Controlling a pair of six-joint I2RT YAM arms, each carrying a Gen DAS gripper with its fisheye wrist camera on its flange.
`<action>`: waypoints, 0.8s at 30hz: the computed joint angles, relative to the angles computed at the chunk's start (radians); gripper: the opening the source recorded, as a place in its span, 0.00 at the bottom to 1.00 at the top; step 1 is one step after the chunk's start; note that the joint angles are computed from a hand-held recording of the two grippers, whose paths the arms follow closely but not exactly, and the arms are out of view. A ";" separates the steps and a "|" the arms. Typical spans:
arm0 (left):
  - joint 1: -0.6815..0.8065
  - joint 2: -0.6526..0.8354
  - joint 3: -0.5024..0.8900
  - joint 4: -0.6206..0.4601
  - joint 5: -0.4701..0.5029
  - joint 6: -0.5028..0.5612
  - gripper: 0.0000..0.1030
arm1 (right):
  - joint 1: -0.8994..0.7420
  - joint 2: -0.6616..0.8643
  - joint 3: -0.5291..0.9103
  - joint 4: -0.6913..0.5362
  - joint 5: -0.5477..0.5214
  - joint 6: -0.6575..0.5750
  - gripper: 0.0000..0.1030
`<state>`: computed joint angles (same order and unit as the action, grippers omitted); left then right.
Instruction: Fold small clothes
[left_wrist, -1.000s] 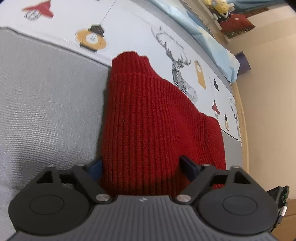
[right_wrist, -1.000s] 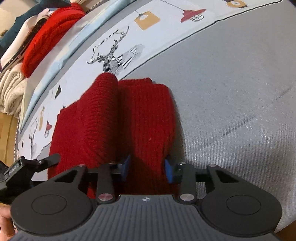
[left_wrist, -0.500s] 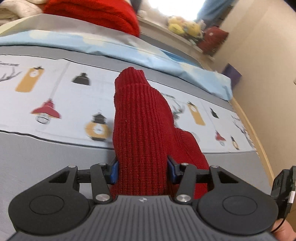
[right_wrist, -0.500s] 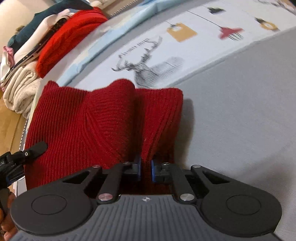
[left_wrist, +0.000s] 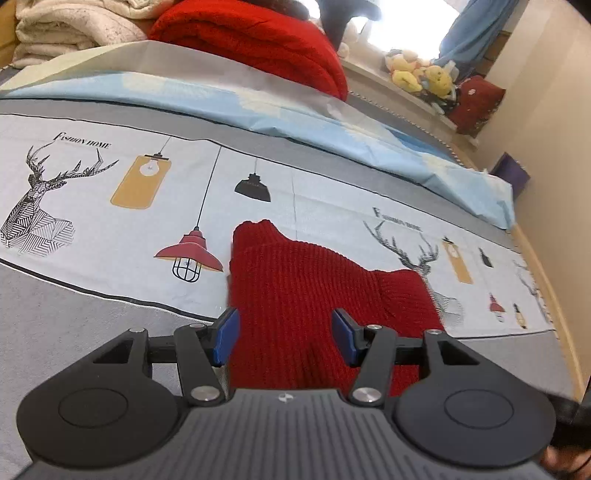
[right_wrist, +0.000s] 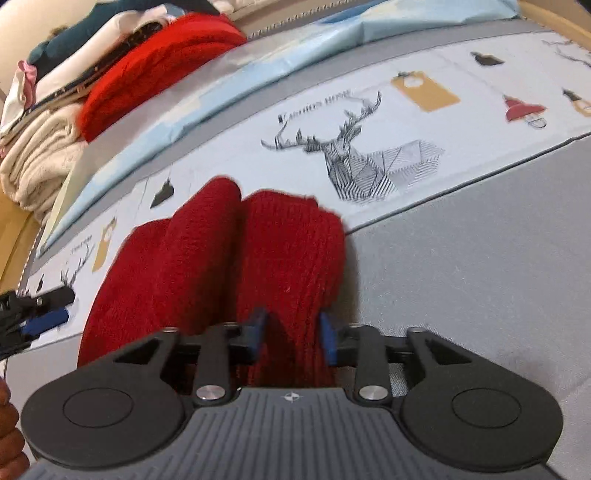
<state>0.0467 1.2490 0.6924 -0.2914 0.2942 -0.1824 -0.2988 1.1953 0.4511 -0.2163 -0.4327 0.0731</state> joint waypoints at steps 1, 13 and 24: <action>0.021 -0.019 -0.004 -0.010 0.012 0.022 0.58 | -0.011 -0.037 -0.005 -0.006 -0.012 -0.002 0.42; 0.229 -0.126 -0.034 -0.241 0.132 0.227 0.59 | -0.044 -0.134 -0.024 -0.137 -0.162 -0.013 0.53; 0.065 -0.232 -0.104 -0.252 0.011 0.199 0.59 | -0.021 -0.177 -0.025 -0.206 -0.206 -0.132 0.18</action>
